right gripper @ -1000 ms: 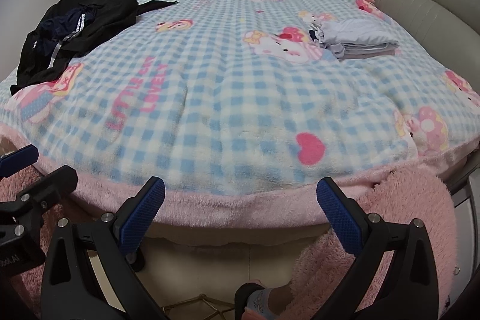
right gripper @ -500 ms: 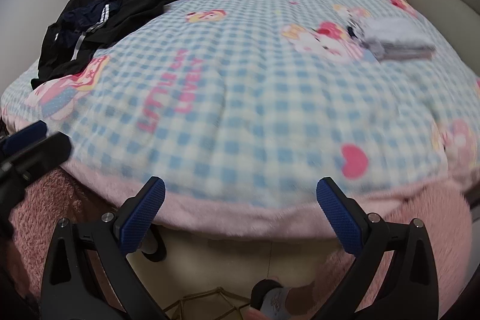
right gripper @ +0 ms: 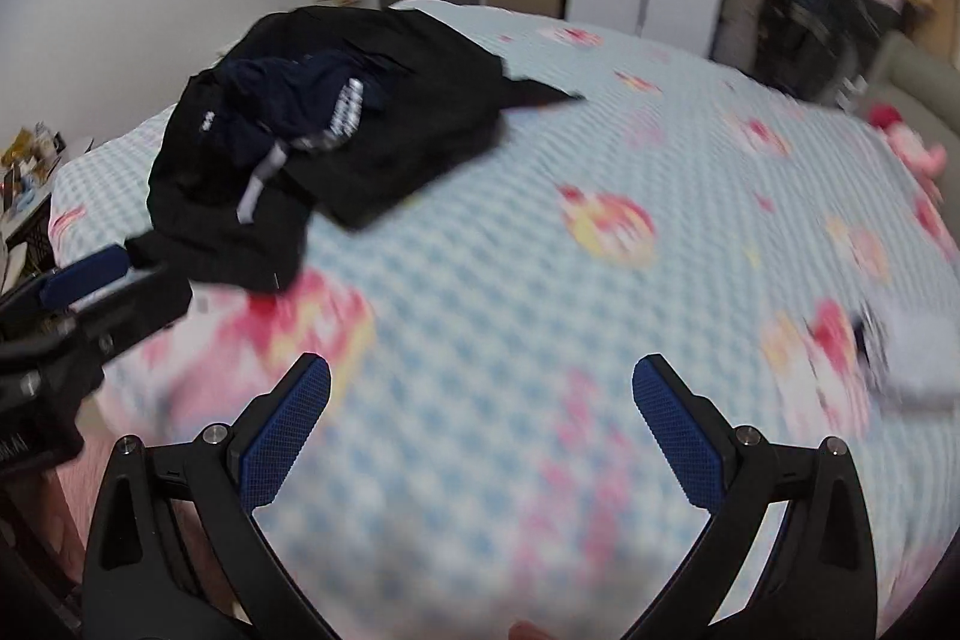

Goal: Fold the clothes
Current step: 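Grasp the navy striped shorts with both grippers and lift them from the pile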

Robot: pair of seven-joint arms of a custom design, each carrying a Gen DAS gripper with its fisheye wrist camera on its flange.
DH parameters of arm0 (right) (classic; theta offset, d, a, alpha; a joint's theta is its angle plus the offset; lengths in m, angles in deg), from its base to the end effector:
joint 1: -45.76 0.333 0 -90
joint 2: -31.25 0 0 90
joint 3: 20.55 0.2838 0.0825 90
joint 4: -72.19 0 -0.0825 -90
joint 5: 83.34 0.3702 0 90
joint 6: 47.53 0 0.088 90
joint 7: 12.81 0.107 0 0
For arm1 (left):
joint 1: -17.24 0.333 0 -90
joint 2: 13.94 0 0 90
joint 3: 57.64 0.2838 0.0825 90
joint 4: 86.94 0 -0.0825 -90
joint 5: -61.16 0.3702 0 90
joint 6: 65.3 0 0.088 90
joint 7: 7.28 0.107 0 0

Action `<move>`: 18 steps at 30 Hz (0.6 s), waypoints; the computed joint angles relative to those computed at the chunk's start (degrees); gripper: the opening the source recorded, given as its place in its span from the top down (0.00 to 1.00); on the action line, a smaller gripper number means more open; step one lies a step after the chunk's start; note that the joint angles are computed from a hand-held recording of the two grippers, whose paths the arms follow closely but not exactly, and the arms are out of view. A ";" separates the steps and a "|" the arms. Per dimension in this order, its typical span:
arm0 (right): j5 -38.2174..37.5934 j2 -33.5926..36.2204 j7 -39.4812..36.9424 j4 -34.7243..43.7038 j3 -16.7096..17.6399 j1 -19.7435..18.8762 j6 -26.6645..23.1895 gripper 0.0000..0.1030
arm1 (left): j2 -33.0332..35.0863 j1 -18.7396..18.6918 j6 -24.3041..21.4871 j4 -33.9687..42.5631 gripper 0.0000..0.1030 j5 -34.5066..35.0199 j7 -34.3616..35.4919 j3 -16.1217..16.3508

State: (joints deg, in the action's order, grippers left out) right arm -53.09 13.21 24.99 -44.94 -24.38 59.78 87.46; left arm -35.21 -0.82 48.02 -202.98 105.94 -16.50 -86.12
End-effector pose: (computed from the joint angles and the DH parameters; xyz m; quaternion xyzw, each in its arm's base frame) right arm 0.4952 0.0916 0.6179 -0.8611 0.3354 -0.1715 0.3416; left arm 0.3384 -0.3410 0.6076 -0.8038 0.3751 -0.3103 0.3419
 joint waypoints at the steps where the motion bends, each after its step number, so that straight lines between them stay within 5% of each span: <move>1: -0.40 1.91 1.41 1.98 1.32 0.66 0.58 0.01 | -1.61 0.42 0.49 -1.71 0.14 -0.42 0.57 1.62; 8: -9.25 17.83 12.89 18.75 8.98 4.84 2.15 0.02 | -15.08 8.96 10.87 -18.33 0.14 -0.12 -3.73 9.57; 12: -16.63 28.59 17.82 29.54 11.62 8.10 1.61 0.03 | -20.89 16.27 24.32 -28.80 0.21 3.46 -11.38 13.20; 15: -22.35 37.16 21.35 38.62 12.32 11.20 0.01 0.22 | -21.56 20.90 35.39 -33.86 0.31 5.25 -15.97 14.39; 18: -25.10 45.41 22.95 48.63 12.62 13.72 -3.91 0.24 | -19.03 24.27 42.92 -35.12 0.31 4.96 -15.30 15.06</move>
State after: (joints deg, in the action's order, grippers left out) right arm -78.20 58.62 47.94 3.69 -11.76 73.50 83.55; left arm -54.25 23.45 90.95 -238.11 110.90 -31.80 -71.06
